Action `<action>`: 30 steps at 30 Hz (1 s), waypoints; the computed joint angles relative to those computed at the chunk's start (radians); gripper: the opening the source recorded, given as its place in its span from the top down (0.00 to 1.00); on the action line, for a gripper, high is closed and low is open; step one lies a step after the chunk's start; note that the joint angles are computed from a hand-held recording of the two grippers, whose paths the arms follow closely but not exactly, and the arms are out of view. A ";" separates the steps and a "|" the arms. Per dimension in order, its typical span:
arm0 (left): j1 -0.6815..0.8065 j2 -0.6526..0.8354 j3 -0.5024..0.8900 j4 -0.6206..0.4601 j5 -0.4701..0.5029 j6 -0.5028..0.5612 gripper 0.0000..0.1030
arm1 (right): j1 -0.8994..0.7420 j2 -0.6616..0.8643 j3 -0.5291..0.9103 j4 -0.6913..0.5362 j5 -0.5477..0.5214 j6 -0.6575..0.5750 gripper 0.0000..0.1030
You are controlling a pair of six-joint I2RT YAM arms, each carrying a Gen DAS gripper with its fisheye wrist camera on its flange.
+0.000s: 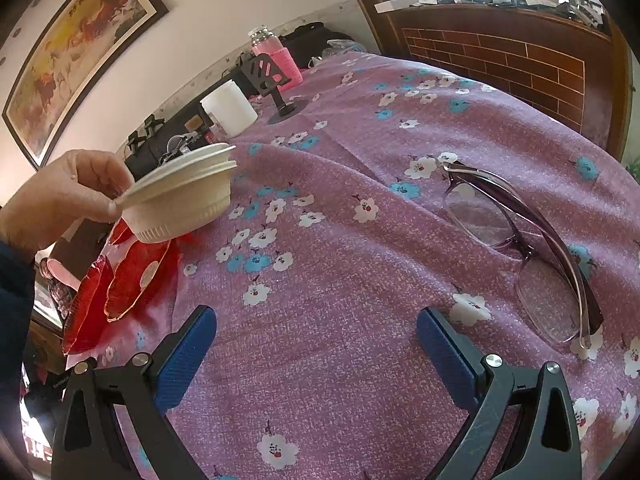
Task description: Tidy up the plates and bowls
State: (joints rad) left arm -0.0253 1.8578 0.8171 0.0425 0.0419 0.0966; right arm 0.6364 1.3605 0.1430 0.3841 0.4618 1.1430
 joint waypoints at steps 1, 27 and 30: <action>0.000 0.000 0.000 0.000 0.000 0.000 0.00 | 0.000 0.001 0.001 0.000 0.001 0.000 0.01; 0.000 0.000 0.000 0.000 0.000 0.000 0.00 | 0.041 -0.035 -0.001 -0.034 0.043 0.022 0.01; 0.000 0.000 0.000 0.000 0.000 0.000 0.00 | 0.039 -0.031 -0.001 -0.028 0.039 0.025 0.01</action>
State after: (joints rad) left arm -0.0253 1.8579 0.8173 0.0424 0.0420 0.0966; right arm 0.6750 1.3299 0.1417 0.3563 0.5004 1.1677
